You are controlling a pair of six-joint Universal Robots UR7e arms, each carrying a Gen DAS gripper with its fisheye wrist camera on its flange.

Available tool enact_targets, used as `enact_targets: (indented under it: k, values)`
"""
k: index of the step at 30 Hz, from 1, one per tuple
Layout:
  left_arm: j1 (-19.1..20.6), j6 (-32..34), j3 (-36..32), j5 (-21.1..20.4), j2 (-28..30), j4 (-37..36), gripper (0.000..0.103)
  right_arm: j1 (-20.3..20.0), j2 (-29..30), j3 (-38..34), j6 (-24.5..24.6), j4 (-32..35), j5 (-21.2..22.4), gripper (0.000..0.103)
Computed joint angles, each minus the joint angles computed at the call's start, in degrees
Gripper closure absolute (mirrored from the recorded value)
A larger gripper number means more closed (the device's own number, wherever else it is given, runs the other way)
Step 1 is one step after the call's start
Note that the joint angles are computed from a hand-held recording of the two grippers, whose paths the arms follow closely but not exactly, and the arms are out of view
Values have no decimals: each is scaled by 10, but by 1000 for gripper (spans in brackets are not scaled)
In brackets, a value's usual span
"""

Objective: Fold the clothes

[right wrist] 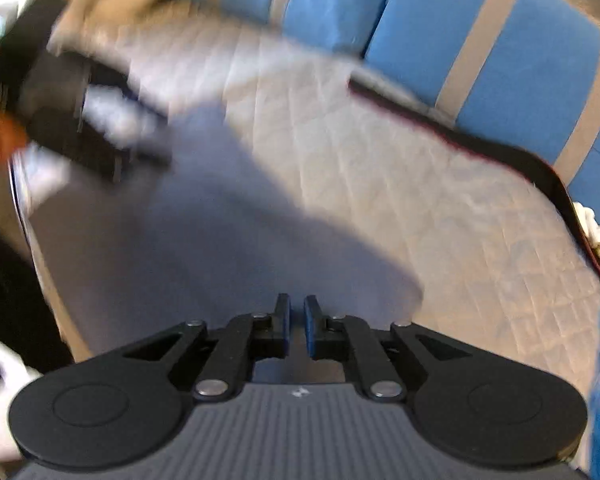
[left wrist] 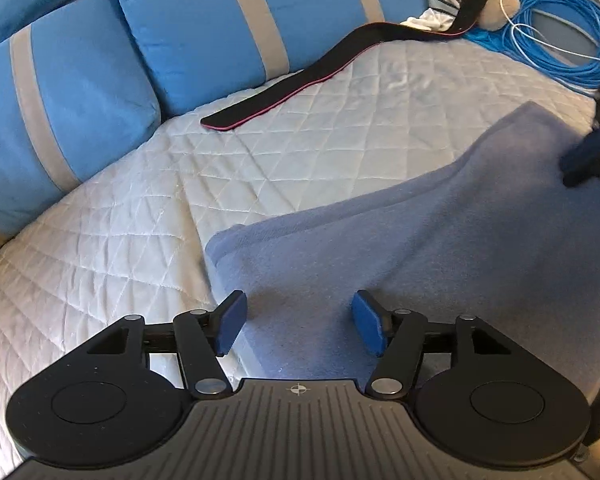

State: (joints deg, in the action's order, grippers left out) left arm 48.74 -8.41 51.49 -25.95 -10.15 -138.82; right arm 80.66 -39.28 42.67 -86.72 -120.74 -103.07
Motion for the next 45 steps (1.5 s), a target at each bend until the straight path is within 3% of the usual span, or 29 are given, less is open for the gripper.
enact_targets:
  k: [2, 4, 7, 10, 14, 17, 19, 21, 25, 28, 33, 36, 37, 39, 41, 45]
  values:
    - [-4, -2, 0, 8, -3, 8, 45, -3, -15, 33, -25, -40, -1, 80]
    - [-9, 42, 19, 14, -6, -63, 45, -3, -21, 35, -5, -46, 8, 78]
    - [-6, 71, 41, -14, -15, -166, 45, -7, -32, 47, 21, -72, 44, 78]
    - [3, 64, 17, -16, -3, -158, 46, -7, -22, 36, 49, -98, 60, 77]
    - [18, 92, -56, -25, 34, -111, 45, -5, -3, -12, 93, -31, 61, 77]
    - [26, 120, -108, -20, 65, -72, 43, -6, -6, -5, 86, -13, 63, 77]
    - [28, 149, -126, -12, 81, -95, 43, -4, -10, 12, 74, -17, 40, 78]
    - [32, 120, -138, -14, 83, -82, 43, -4, -15, 35, 53, -47, 12, 79]
    - [34, 129, -161, -2, 100, -98, 43, -5, -30, 66, 32, -77, 6, 79]
    - [37, 103, -182, -5, 105, -76, 43, -7, -48, 106, 22, -115, 32, 76]
    - [37, 79, -188, -20, 99, -66, 45, -4, -66, 145, 12, -93, 106, 76]
    - [36, 96, -149, -87, 76, -120, 45, 0, -57, 151, 44, -91, 123, 76]
    - [38, 120, -132, -131, 66, -140, 45, 2, -50, 146, 58, -85, 113, 76]
    - [38, 156, -135, -161, 67, -135, 45, 6, -47, 151, 61, -90, 90, 76]
    - [36, 176, -182, -134, 95, -79, 45, 8, -51, 168, 42, -106, 76, 76]
    - [40, 176, -263, -106, 141, -47, 43, 7, -62, 190, 21, -115, 58, 77]
